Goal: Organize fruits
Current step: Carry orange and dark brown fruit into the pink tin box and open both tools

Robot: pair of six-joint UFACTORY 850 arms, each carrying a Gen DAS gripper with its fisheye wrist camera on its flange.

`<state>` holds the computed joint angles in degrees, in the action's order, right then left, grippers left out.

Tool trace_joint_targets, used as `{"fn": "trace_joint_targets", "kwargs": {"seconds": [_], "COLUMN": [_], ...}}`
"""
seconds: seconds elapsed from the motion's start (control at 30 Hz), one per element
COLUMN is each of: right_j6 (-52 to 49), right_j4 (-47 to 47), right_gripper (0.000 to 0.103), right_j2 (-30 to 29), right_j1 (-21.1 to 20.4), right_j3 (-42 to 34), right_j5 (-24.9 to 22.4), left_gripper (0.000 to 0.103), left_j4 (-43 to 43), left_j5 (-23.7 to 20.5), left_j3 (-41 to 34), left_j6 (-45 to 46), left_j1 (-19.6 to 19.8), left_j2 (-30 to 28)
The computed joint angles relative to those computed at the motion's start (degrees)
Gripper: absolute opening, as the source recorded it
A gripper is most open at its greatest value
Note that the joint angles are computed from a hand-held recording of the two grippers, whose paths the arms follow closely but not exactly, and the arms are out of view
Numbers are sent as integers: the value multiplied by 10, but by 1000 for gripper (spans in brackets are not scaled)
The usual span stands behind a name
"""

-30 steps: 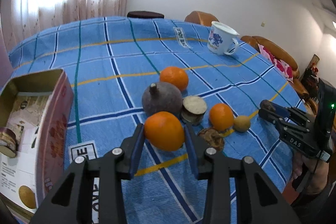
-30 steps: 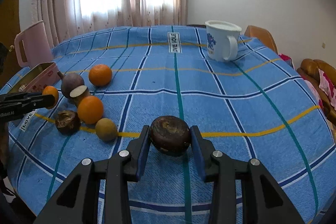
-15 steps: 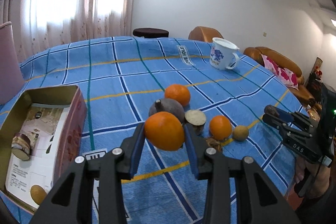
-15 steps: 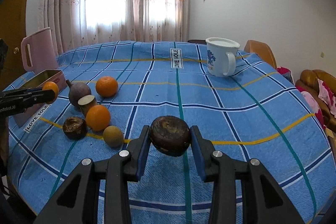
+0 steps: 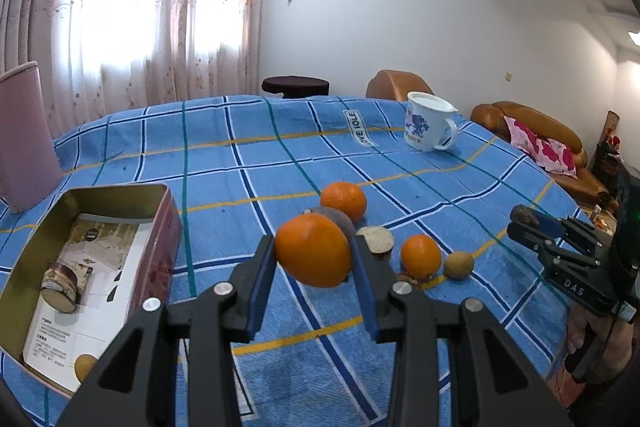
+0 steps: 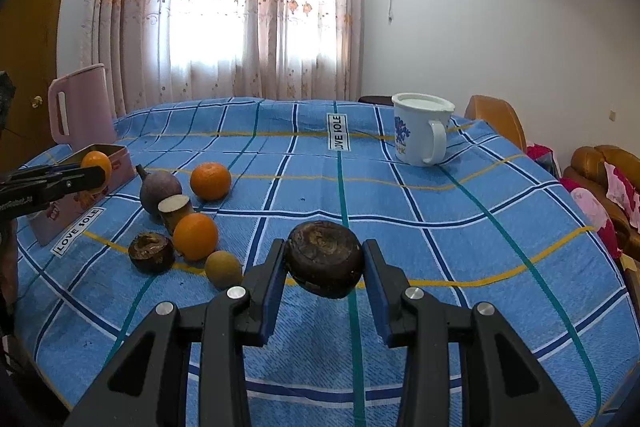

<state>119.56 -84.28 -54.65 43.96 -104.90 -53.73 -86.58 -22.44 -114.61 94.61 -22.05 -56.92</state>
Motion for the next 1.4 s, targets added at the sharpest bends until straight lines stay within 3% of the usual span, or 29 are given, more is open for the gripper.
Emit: {"fn": "trace_joint_targets", "kwargs": {"seconds": [0.47,0.87,1.1,1.4], "right_j6": [30,56,53,-3], "right_j4": [-55,-94,-99,-103], "right_gripper": [39,39,39,39], "right_j2": [2,1,2,-22], "right_j1": [10,20,20,17], "right_j3": [16,26,20,-50], "right_j5": [-36,-76,-67,-29], "left_gripper": [39,39,39,39], "left_j4": [-232,-370,-391,-392], "left_j5": [-4,-9,-14,-5], "left_j3": [75,119,127,122], "left_j6": [244,399,413,398], "left_j1": [0,-1,4,16], "left_j2": [41,66,72,73]}}
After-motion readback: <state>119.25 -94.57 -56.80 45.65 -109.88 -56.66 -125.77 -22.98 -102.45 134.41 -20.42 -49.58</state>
